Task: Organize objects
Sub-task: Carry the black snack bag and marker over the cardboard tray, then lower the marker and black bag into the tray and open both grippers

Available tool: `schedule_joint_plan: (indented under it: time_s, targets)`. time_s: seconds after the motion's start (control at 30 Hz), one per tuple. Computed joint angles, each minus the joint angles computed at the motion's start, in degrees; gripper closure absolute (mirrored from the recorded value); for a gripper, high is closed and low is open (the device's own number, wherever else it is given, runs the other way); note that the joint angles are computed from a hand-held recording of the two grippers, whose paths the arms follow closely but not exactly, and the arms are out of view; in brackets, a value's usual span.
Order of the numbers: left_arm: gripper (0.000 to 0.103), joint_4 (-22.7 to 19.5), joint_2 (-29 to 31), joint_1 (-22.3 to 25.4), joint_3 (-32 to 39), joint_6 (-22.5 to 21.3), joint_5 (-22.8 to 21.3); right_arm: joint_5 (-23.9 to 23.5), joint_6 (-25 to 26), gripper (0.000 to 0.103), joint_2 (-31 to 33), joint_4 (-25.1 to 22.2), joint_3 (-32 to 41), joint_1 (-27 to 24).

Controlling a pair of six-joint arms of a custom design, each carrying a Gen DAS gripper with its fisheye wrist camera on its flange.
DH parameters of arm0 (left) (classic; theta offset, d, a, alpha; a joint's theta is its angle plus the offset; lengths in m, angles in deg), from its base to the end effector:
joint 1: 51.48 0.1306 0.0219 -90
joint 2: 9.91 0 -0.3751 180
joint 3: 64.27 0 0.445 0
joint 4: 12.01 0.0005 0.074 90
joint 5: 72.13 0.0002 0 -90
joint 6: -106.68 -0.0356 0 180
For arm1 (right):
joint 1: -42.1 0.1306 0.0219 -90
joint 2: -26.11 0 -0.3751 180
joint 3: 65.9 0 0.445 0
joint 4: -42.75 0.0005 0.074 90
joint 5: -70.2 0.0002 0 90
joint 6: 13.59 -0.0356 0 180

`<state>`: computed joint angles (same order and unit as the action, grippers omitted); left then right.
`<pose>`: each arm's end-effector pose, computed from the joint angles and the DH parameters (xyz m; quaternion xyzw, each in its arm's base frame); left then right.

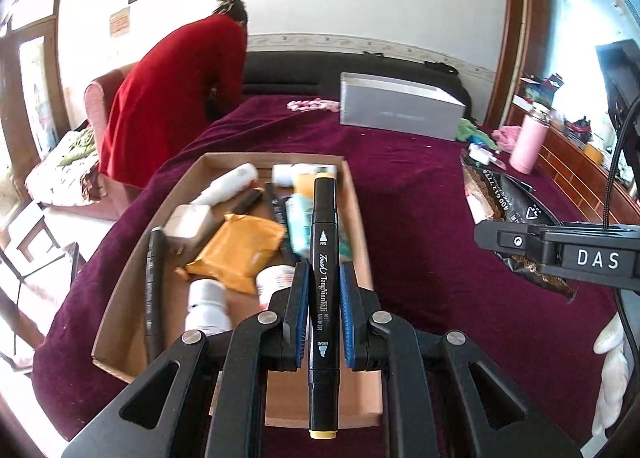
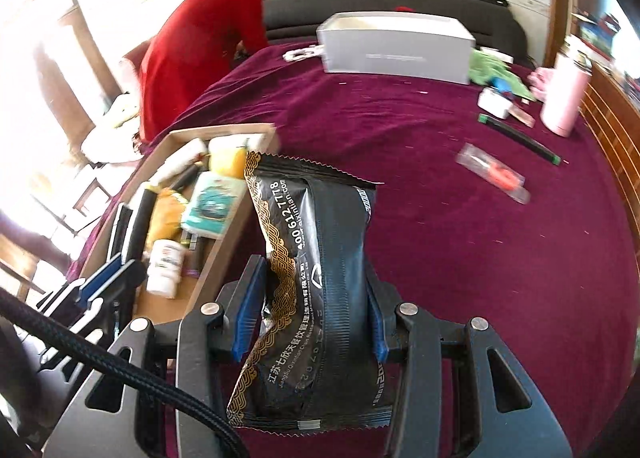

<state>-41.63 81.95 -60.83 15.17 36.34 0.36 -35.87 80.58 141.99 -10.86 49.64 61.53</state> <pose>0.5431 -0.0791 0.3374 -0.1427 0.8938 0.0340 0.4237 0.6515 0.2397 0.3778 -0.2349 0.9128 0.1724 0.2860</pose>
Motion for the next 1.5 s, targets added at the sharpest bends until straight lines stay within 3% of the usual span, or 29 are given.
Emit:
schedule_joint_plan:
  time_s: [0.53,1.03,1.27,1.5]
  targets:
    - [0.091,-0.86,0.28,5.53,-0.82,0.54,-0.01,-2.51,0.98,0.059,6.59,-6.20,8.86,6.58]
    - [0.091,-0.98,-0.41,12.84,-2.32,2.39,3.68,-5.00,0.27,0.059,10.14,-10.49,12.08,9.35]
    - [0.091,-1.23,0.92,13.77,-1.89,1.65,5.63,-7.87,0.32,0.059,10.08,-12.06,10.50,10.38]
    - [0.091,-2.21,3.09,13.04,-0.58,0.43,6.26,-4.95,-0.49,0.059,11.42,-11.05,12.26,10.10]
